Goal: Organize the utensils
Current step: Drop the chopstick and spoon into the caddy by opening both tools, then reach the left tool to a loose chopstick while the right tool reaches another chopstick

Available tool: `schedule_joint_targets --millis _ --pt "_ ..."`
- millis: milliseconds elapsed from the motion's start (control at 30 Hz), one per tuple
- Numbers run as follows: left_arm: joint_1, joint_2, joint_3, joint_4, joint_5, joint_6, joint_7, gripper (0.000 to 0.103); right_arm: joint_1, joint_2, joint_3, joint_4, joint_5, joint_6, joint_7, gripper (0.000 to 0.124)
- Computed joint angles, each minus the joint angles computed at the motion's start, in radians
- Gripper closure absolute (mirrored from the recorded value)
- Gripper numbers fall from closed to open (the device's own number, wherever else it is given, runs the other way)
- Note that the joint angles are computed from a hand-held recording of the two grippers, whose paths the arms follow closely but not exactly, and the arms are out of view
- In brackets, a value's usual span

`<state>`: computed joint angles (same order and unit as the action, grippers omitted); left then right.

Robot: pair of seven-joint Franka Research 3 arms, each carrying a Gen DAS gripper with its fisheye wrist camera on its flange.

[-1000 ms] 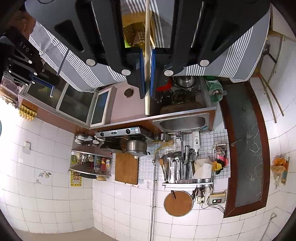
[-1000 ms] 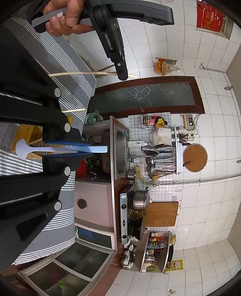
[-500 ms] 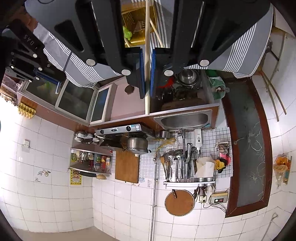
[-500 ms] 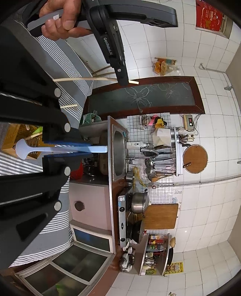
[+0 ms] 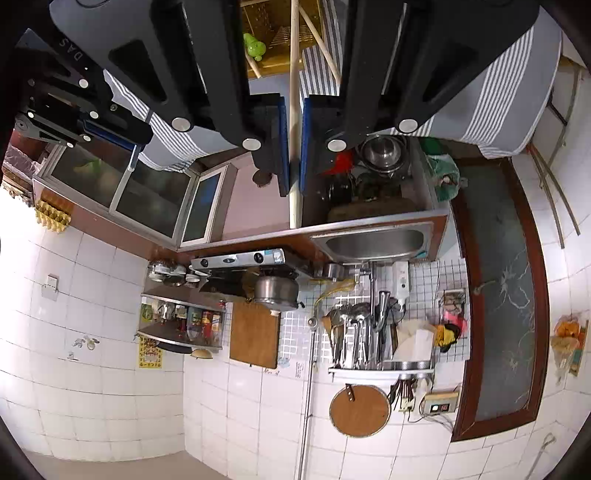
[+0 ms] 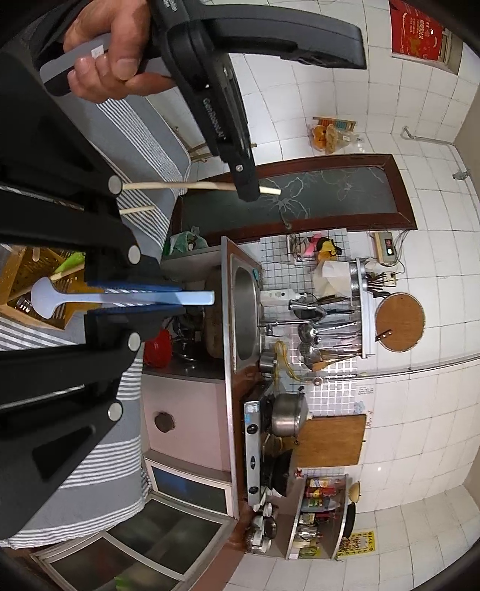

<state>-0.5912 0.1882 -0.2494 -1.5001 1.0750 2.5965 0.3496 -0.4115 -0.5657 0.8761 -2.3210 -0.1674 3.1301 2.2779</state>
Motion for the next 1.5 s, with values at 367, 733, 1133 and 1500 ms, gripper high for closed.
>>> schedule_joint_targets --millis 367,733,1133,1500 --pt "0.040 -0.051 0.007 -0.135 -0.072 -0.010 0.008 0.092 0.046 -0.064 -0.060 -0.075 -0.011 -0.039 0.060 0.089" --pt "0.157 -0.439 -0.086 -0.619 -0.176 -0.020 -0.023 0.078 0.343 -0.361 -0.246 -0.344 0.017 -0.250 0.061 0.089" --pt "0.157 -0.659 -0.254 -0.885 -0.342 -0.116 -0.091 0.077 0.713 -0.511 -0.249 -0.583 0.044 -0.465 0.240 0.088" --pt "0.115 -0.629 -0.284 -0.902 -0.358 -0.134 -0.131 0.076 0.863 -0.571 -0.275 -0.643 -0.006 -0.566 0.372 0.088"
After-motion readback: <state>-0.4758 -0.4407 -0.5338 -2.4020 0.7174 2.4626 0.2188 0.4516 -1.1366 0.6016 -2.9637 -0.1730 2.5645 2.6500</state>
